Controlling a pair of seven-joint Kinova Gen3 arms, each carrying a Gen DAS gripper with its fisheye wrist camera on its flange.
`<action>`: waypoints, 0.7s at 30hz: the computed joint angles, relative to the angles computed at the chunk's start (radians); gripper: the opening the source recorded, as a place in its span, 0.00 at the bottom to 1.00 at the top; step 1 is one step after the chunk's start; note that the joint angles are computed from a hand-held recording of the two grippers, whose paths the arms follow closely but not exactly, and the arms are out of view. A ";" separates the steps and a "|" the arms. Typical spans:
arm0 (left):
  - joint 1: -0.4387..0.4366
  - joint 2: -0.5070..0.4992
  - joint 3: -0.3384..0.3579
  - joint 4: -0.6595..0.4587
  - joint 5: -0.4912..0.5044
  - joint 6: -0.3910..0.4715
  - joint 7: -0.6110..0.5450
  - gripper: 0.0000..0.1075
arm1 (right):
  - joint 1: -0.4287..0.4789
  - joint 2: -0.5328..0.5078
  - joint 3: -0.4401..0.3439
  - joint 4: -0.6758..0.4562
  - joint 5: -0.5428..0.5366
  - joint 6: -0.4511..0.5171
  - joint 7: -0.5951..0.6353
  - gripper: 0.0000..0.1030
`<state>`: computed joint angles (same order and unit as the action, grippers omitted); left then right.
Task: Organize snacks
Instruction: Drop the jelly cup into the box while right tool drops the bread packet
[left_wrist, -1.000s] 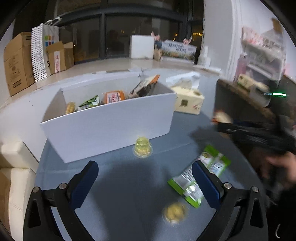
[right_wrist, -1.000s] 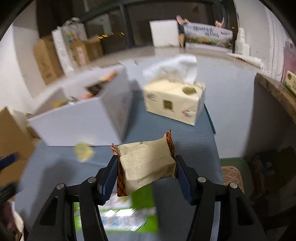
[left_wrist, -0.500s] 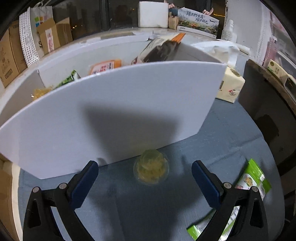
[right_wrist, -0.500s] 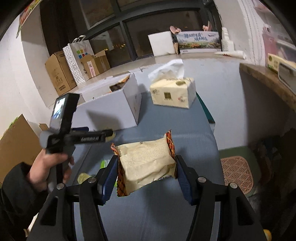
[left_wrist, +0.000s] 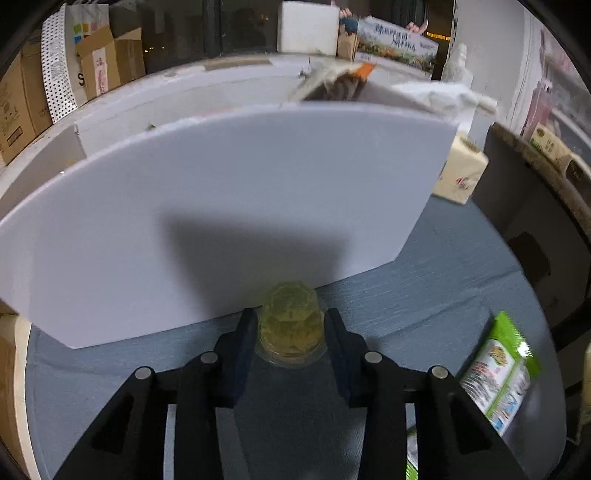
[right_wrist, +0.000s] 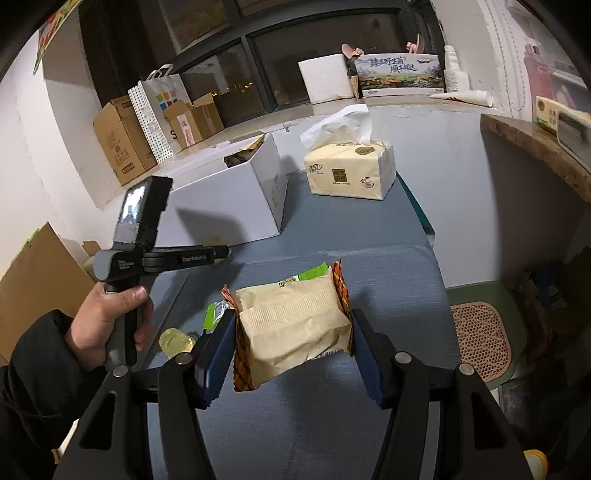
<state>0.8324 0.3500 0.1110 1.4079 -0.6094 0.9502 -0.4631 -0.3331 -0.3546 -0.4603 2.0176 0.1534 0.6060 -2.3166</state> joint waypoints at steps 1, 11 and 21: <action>-0.001 -0.025 -0.001 0.030 -0.005 -0.031 0.008 0.39 | -0.001 0.000 -0.002 0.001 -0.002 -0.003 -0.004 0.62; 0.055 -0.291 0.100 0.236 -0.235 -0.031 0.246 0.39 | -0.034 0.053 -0.033 -0.035 0.014 -0.023 -0.018 0.62; -0.067 -0.452 0.185 0.291 -0.267 -0.024 0.267 0.39 | -0.127 0.205 -0.046 -0.202 0.151 -0.024 -0.038 0.62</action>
